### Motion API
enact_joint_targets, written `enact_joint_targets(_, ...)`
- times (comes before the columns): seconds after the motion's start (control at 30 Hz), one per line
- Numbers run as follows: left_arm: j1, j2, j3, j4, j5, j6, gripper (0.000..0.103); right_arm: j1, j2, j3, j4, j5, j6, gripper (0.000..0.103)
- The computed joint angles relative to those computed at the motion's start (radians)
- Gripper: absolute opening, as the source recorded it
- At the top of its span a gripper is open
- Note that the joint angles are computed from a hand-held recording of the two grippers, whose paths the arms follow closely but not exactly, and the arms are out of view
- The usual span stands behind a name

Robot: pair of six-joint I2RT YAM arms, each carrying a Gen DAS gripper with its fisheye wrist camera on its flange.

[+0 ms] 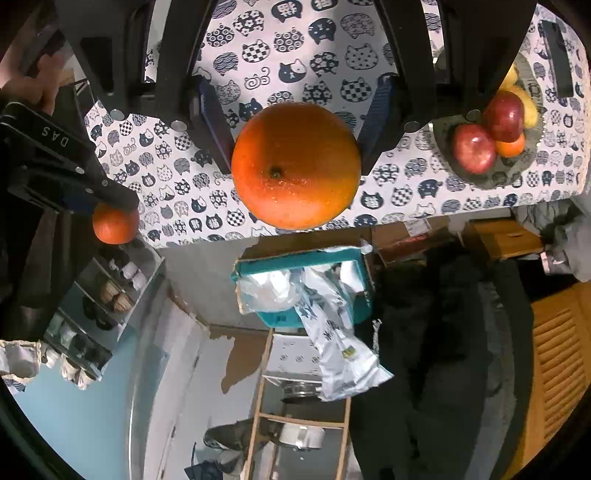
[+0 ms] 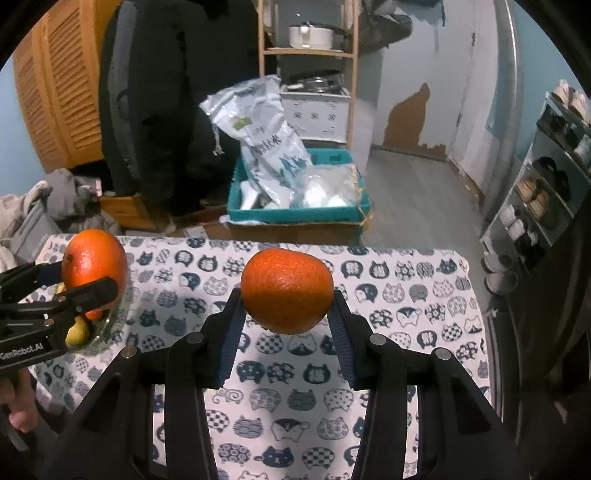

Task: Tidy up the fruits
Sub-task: 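Lift and carry both oranges in both tools over the glass bowl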

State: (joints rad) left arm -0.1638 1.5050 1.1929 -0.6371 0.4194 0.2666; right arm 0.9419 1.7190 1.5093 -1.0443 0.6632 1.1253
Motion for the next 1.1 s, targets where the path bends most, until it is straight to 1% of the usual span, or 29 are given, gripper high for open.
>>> enact_joint_targets(0.37,0.126,-0.023,0.023,-0.032,0.051,0.055,0.067,0.021,0.100,0.179,-0.007,0.013,-0.080,0.044)
enact_joint_targets(0.7,0.236,0.036,0.051,-0.036,0.057,0.090,0.067,-0.012,0.272,0.351,0.064,-0.071,-0.191,0.044)
enact_joint_targets(0.9,0.298,0.068,0.056,-0.025,0.052,0.114,0.067,-0.026,0.400,0.517,0.071,-0.122,-0.248,0.044)
enact_joint_targets(1.1,0.364,0.120,0.076,-0.025,0.051,0.138,0.067,-0.035,0.554,0.743,0.030,-0.173,-0.292,0.044)
